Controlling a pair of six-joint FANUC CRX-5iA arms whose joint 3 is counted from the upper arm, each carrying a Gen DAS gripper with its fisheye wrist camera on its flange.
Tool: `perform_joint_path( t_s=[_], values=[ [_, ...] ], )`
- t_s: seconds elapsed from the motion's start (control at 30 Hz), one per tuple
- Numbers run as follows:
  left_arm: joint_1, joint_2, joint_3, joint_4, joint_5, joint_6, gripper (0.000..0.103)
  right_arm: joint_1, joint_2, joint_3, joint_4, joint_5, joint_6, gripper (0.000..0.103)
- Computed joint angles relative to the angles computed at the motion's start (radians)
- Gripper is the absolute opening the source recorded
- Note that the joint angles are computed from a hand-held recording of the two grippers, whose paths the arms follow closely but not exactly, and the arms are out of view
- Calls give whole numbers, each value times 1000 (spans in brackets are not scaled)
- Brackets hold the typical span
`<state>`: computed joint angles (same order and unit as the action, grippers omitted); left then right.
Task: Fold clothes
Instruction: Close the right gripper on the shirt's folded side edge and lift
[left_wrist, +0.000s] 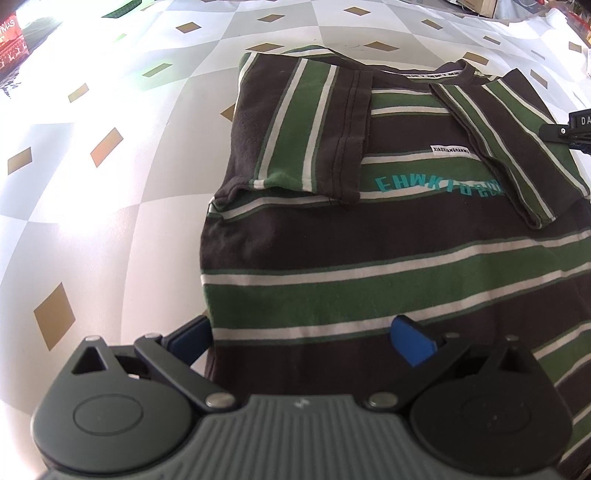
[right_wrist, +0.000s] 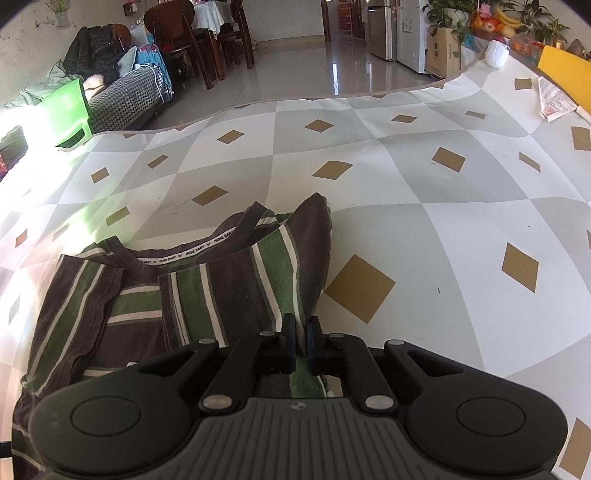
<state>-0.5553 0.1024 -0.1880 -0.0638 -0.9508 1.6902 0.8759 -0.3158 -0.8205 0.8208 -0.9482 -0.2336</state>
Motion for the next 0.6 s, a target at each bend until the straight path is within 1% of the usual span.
perform_joint_path(
  t_s=[0.1, 0.4, 0.6],
  values=[
    [1, -1, -1, 2, 1, -1, 103, 0, -8, -3, 22, 14, -3, 7],
    [-5, -7, -6, -1, 0, 15, 103, 22, 21, 37, 106, 32, -13, 7],
    [-8, -1, -22, 8, 23, 4, 103, 42, 55, 70, 176, 86, -4, 7]
  ],
)
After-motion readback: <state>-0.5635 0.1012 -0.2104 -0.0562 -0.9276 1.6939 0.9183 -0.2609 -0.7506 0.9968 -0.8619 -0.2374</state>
